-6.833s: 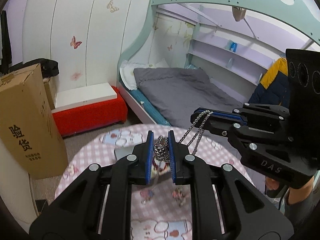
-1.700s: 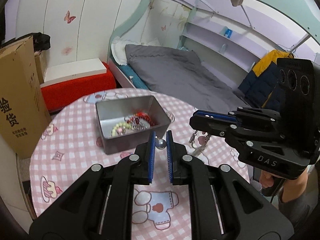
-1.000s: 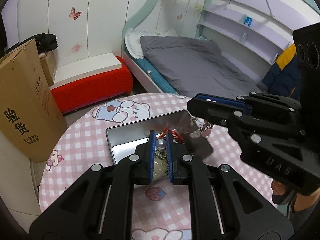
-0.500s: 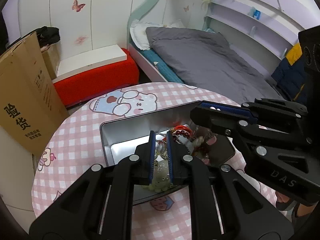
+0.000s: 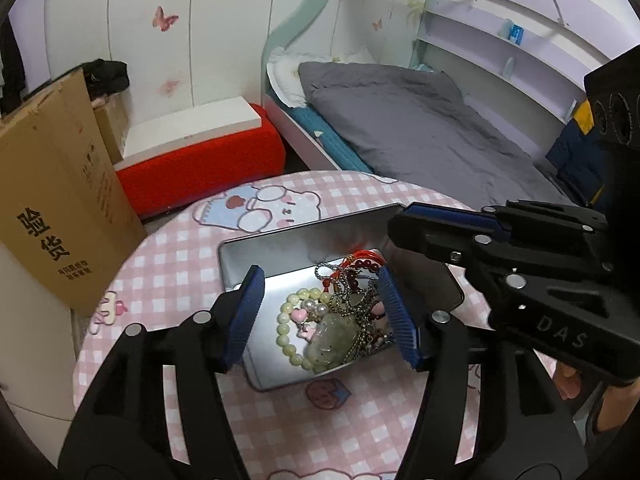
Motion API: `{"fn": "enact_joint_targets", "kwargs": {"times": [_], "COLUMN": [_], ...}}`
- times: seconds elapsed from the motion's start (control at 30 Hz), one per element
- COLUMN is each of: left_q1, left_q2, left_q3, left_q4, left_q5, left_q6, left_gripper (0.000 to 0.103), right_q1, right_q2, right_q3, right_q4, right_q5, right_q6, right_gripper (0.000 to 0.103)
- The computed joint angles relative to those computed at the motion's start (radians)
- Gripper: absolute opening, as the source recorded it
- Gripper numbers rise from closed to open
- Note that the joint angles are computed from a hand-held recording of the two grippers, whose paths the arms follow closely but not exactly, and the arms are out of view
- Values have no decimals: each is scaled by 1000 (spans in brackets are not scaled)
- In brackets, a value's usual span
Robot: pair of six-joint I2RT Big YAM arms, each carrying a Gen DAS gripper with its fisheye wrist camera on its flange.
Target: Organize jewelry
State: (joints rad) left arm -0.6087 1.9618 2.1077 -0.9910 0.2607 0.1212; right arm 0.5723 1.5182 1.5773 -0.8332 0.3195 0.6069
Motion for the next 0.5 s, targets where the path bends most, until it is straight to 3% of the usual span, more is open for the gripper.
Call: {"fn": "enact_joint_targets", "kwargs": {"times": [0.2, 0.5], "left_q1": [5, 0], "left_q2": [-78, -336], "left_q3": [-76, -351], "left_q4": [29, 202], "left_q5": [-4, -116], "left_q6": [-8, -26], "left_gripper": [60, 76], "right_q1": [35, 188], "right_q2": [-31, -82], "right_q3": [12, 55], "right_q4": [-25, -122], "right_q5": [58, 287], "right_q6": [17, 53], "right_gripper": [15, 46]}}
